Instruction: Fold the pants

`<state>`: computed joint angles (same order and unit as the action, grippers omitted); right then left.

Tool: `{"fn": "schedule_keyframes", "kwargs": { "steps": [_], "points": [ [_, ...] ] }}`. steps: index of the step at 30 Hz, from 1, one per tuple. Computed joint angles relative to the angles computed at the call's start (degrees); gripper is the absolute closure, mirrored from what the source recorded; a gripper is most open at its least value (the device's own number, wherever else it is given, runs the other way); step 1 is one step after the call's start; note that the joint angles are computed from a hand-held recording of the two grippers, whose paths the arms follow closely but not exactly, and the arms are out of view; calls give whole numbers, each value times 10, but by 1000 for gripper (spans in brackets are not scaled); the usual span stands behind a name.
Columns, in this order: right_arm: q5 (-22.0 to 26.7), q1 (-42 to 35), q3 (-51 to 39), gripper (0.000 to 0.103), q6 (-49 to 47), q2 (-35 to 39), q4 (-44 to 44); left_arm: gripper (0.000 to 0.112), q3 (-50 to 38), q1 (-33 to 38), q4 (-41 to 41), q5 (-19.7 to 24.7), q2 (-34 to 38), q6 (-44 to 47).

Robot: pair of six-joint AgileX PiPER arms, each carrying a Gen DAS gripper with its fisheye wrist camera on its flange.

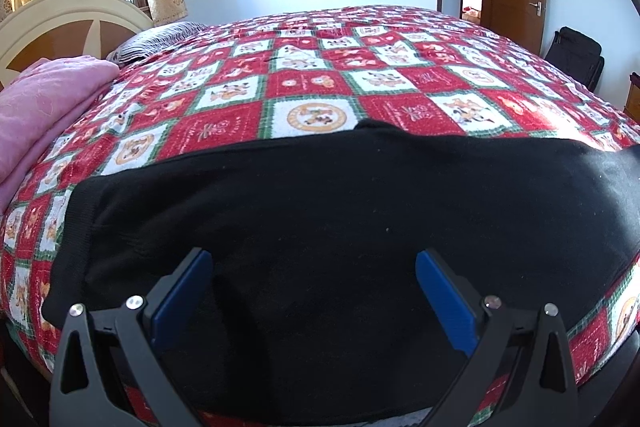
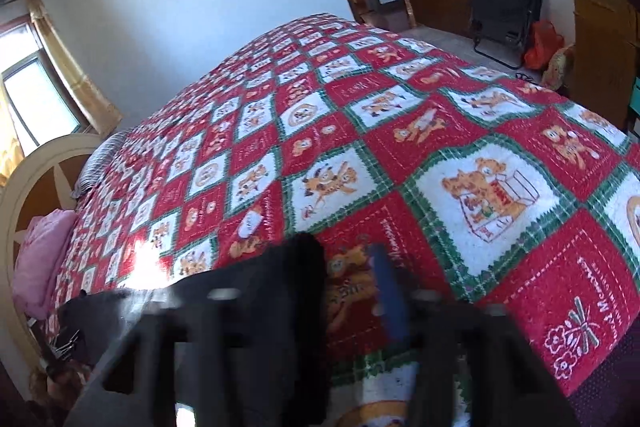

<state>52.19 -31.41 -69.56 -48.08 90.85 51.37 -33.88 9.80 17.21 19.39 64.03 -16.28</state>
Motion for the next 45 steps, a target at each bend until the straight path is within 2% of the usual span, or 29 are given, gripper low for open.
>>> {"fn": "schedule_keyframes", "kwargs": {
  "steps": [5,7,8,10,13,15,17,20,23,24,25,26,27,30,34,40,43,45],
  "points": [
    [-4,30,-32,40,29,21,-32,9,3,-2,1,2,-4,4],
    [3,48,-49,58,60,39,-71,9,2,6,-20,0,-3,24],
    [-8,58,-48,61,74,42,-92,9,2,9,-25,-1,-2,29],
    [-38,72,-32,96,69,32,-112,9,2,13,-26,-2,-3,29],
    [-56,67,-18,100,54,12,-85,9,6,11,18,-7,-6,-14],
    [-72,68,-17,100,54,3,-80,9,7,19,3,-13,-2,4],
    [-65,71,-31,100,68,16,-88,9,11,30,-36,-25,2,40],
    [-92,81,-28,100,88,30,-116,9,15,39,-68,-31,0,68],
    [-53,55,-30,99,64,43,-84,9,15,40,-73,-29,-2,79],
    [-51,49,-24,90,68,35,-85,9,15,40,-71,-28,-3,79],
    [-51,40,-15,71,70,21,-84,9,15,40,-67,-26,-5,77],
    [-43,28,-8,62,62,9,-75,9,14,40,-67,-26,-6,77],
    [-27,12,-1,57,53,-3,-65,9,14,41,-74,-26,-8,83],
    [24,-21,14,57,47,-30,-69,9,15,46,-89,-27,-14,95],
    [49,-42,46,57,24,-54,-63,9,16,45,-95,-28,-16,100],
    [23,-17,68,58,13,-63,-54,9,16,44,-115,-25,-16,114],
    [34,-4,56,65,29,-53,-65,9,17,48,-133,-25,-19,131],
    [25,10,58,65,37,-54,-84,9,17,57,-158,-26,-17,156]
  ]
}}
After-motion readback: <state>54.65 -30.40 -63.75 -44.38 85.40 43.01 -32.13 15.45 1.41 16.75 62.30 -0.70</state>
